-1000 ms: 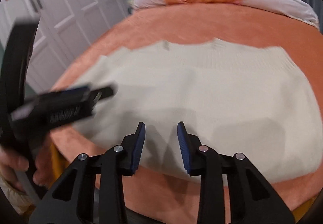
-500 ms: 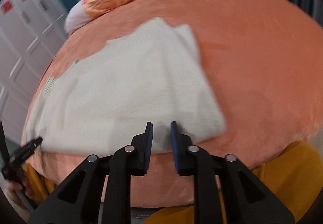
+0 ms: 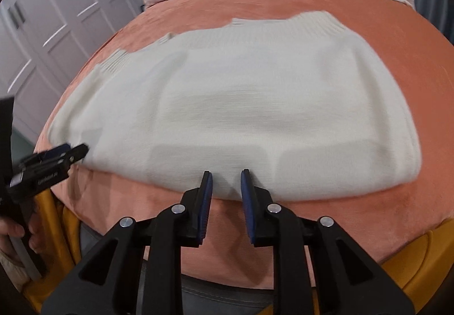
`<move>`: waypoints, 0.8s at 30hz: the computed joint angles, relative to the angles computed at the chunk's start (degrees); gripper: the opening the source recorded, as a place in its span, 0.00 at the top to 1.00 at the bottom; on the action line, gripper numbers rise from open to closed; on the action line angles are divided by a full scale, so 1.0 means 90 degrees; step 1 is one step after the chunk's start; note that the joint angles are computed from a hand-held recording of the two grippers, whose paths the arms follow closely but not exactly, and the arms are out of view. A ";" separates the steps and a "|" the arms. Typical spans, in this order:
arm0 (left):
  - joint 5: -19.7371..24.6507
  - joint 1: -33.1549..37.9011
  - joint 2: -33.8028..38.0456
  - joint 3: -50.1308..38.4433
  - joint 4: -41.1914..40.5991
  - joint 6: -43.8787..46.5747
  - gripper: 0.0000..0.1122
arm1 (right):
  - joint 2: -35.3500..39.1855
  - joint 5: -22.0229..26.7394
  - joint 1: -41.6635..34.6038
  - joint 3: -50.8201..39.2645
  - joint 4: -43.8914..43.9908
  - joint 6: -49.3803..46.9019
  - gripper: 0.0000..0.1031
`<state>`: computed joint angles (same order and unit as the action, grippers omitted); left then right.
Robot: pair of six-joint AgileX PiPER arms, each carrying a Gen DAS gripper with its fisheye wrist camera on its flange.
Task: Fold small clothes
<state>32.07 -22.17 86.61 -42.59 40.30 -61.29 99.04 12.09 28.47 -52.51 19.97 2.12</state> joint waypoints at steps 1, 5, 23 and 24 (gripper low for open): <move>-0.0015 0.0009 0.0001 0.0024 0.0063 -0.0027 0.47 | -0.0013 -0.0003 -0.0062 0.0036 0.0295 -0.0244 0.82; -0.0031 0.0035 -0.0058 0.0048 -0.0032 0.0085 0.47 | 0.0043 0.0004 -0.0151 -0.0051 0.0665 -0.0408 0.82; 0.0255 0.3217 0.2364 -0.4130 -0.5621 0.6213 0.33 | 0.2116 0.1725 -0.2371 -0.4176 -0.0152 0.0325 0.46; 0.0371 0.3331 0.2619 -0.4377 -0.6090 0.6540 0.33 | 0.2440 0.2002 -0.2350 -0.4627 -0.0266 0.0426 0.44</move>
<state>35.41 7.81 110.18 -81.99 -14.51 -2.43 121.00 30.11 7.32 -94.16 17.58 5.95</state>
